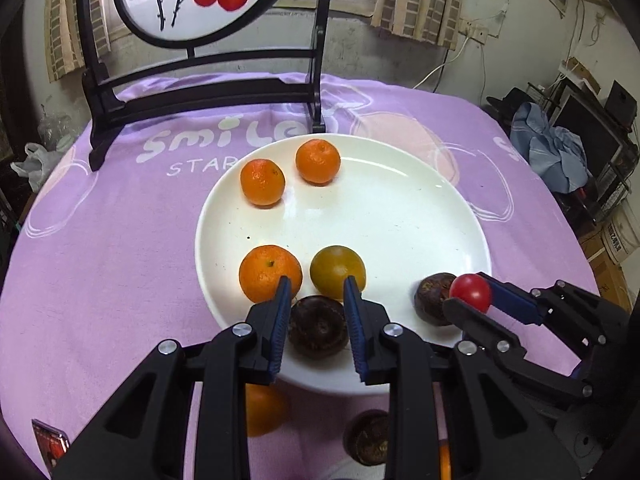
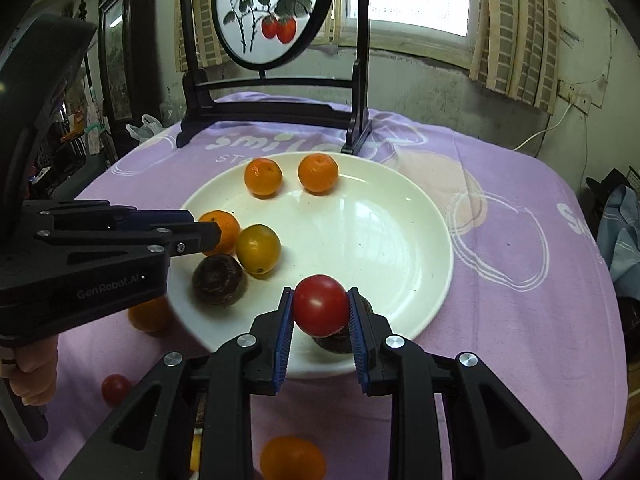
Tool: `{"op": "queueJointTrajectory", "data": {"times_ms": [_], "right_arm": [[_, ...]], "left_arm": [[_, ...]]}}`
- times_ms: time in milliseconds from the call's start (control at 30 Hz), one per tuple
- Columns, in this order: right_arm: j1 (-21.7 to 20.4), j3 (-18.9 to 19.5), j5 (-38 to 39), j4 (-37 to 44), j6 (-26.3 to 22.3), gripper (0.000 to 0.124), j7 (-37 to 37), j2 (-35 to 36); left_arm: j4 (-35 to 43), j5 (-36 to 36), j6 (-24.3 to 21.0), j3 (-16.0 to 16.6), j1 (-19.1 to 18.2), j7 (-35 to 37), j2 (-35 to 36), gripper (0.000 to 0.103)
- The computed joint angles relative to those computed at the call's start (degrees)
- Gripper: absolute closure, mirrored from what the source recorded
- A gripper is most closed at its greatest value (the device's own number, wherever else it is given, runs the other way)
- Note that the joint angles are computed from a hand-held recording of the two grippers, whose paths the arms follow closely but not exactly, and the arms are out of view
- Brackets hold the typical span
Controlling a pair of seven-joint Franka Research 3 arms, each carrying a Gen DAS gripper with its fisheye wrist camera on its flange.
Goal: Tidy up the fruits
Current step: 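Place the red cherry tomato on the plate with the right gripper while the left gripper moves over the plate, then withdraw both open grippers from the plate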
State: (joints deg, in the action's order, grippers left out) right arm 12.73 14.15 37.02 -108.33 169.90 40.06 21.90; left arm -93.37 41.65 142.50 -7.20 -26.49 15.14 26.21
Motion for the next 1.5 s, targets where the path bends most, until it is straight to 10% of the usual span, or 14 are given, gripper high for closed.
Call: {"op": "queueJointTrajectory", "data": {"times_ms": [167, 300, 433, 967, 1500], "right_arm": [[-0.31, 0.46, 0.08, 1.96, -1.1, 0.095, -0.75, 1.88], [0.1, 0.62, 0.61, 2.09, 0.78, 0.055, -1.33, 2.5], [-2.5, 3.22, 3.8, 0.33, 0.77, 0.056, -4.25, 0.7], [-2.93, 0.25, 26.76, -15.63, -2.07, 0.055, -23.45, -15.13], [5.71, -8.86, 37.11, -27.6, -3.14, 0.052, -33.3, -24.78]], "left_arm": [[1.01, -1.57, 0.78, -0.11, 0.7, 1.35, 1.44, 0.077], [2.06, -2.64, 0.9, -0.19, 0.67, 2.36, 2.34, 0.077], [0.93, -3.4, 2.04, 0.53, 0.23, -0.25, 1.41, 0.04], [-16.22, 2.95, 4.52, -3.28, 0.8, -10.64, -14.79, 0.035], [-28.16, 12.23, 0.23, -10.69, -2.84, -23.81, -20.19, 0.035]]}}
